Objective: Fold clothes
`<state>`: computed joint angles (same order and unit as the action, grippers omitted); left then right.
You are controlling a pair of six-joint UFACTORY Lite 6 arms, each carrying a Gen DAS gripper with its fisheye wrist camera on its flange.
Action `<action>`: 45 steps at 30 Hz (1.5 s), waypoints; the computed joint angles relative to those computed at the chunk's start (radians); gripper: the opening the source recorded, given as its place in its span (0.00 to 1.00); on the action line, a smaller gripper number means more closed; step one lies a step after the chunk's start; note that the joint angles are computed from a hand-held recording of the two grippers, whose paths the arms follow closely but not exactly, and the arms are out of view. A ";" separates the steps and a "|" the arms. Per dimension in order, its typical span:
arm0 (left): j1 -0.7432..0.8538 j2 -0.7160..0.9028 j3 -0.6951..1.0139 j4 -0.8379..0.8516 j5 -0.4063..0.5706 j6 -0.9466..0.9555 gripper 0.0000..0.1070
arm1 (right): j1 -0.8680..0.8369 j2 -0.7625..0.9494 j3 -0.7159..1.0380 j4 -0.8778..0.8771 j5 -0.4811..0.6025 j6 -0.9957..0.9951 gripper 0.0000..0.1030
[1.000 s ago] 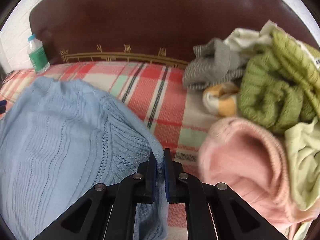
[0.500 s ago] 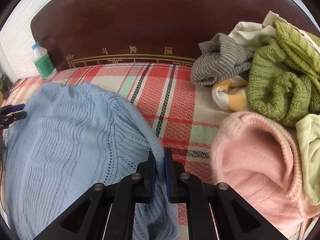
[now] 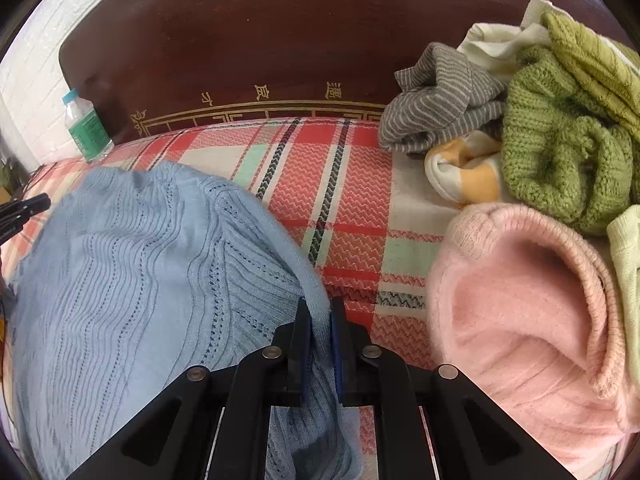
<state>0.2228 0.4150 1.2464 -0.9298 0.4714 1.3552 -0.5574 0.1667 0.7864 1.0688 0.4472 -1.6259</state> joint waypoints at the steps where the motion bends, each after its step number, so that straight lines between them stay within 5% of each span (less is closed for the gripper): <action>1: 0.052 0.040 0.052 -0.019 0.105 -0.036 0.63 | -0.001 0.002 0.000 0.004 -0.003 -0.005 0.08; 2: 0.102 0.067 0.090 -0.055 0.200 -0.029 0.86 | -0.002 0.005 0.000 0.007 -0.005 -0.009 0.08; 4: 0.160 0.077 0.101 -0.086 0.264 0.010 0.87 | -0.009 0.013 0.005 0.007 0.010 -0.014 0.08; 12: 0.170 0.074 0.007 0.043 0.130 0.127 0.87 | -0.020 0.021 0.004 0.019 0.023 -0.032 0.10; 16: 0.147 0.039 -0.099 -0.012 0.029 0.228 0.66 | -0.020 0.014 -0.005 0.019 0.020 -0.036 0.10; 18: 0.133 -0.007 -0.168 -0.130 -0.028 0.340 0.29 | -0.019 0.007 -0.007 0.007 0.020 -0.024 0.10; 20: 0.109 -0.040 -0.200 -0.184 -0.092 0.367 0.14 | -0.017 0.004 -0.005 0.002 0.017 -0.015 0.10; 22: 0.079 -0.062 -0.220 -0.277 -0.185 0.425 0.12 | -0.017 0.000 -0.007 0.003 0.016 -0.013 0.10; 26: 0.111 -0.052 -0.152 -0.244 -0.178 0.324 0.12 | -0.027 -0.012 -0.010 0.016 0.021 -0.024 0.10; 30: 0.079 -0.034 -0.143 -0.244 -0.298 0.306 0.12 | -0.028 0.002 0.008 0.000 0.017 0.010 0.15; 33: 0.151 -0.011 -0.104 -0.167 -0.166 0.141 0.22 | -0.078 -0.024 -0.003 -0.006 0.082 0.001 0.18; 35: 0.219 -0.065 -0.152 -0.278 -0.063 0.228 0.65 | -0.153 -0.077 -0.029 -0.014 0.171 -0.023 0.29; 36: 0.258 -0.108 -0.192 -0.342 -0.004 0.295 0.72 | -0.215 -0.114 -0.045 -0.030 0.239 -0.037 0.32; 42: 0.349 -0.469 -0.471 -0.310 0.271 0.389 0.78 | -0.704 -0.296 -0.098 -0.195 0.692 -0.196 0.48; 45: 0.317 -0.692 -0.627 -0.260 0.365 0.399 0.82 | -1.004 -0.313 -0.106 -0.313 0.835 -0.358 0.59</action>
